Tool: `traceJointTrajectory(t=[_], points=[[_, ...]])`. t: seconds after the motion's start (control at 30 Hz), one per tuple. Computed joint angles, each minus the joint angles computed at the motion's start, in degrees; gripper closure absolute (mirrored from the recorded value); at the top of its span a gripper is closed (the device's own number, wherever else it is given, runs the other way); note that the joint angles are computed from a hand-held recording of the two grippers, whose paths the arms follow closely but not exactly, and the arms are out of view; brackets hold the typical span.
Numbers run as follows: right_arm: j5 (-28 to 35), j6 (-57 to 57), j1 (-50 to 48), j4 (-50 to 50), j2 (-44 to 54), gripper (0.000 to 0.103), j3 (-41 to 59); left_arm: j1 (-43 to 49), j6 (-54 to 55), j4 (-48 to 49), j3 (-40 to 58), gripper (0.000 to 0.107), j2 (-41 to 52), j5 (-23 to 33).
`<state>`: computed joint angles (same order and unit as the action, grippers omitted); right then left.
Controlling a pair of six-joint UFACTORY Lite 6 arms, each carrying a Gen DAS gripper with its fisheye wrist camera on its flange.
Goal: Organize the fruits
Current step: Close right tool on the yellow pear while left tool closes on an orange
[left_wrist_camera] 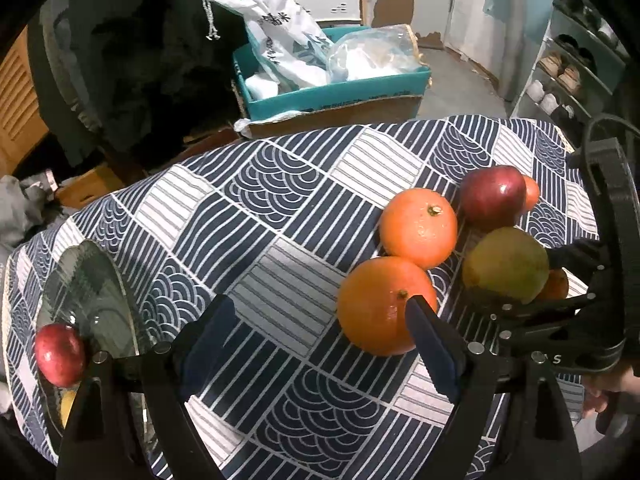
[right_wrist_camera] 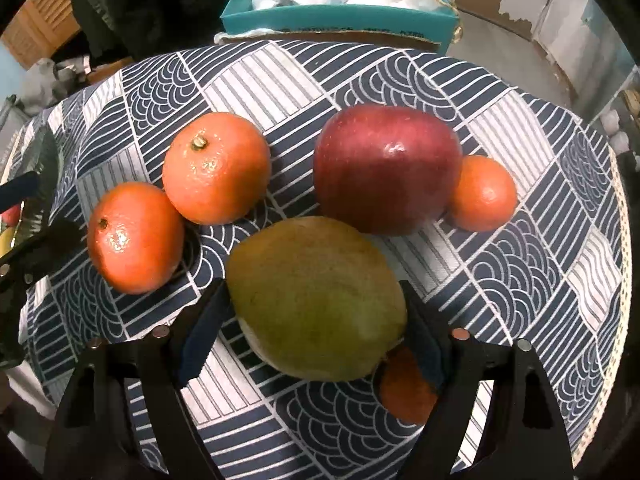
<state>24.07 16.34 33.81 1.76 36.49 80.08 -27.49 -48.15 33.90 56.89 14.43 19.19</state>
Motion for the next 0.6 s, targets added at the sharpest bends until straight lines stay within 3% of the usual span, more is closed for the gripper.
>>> traceJointTrajectory(t=[0.47,0.6], points=[[-3.5,12.8,0.2,-12.4,-7.9,0.024,-7.7,0.1,16.0,-18.2,5.9,0.018,8.9,-3.2],[-3.4,15.1,-0.4,-15.2,-10.0,0.024,-8.8,-1.3,13.6,-15.8,7.7,0.018,11.6,-2.6]])
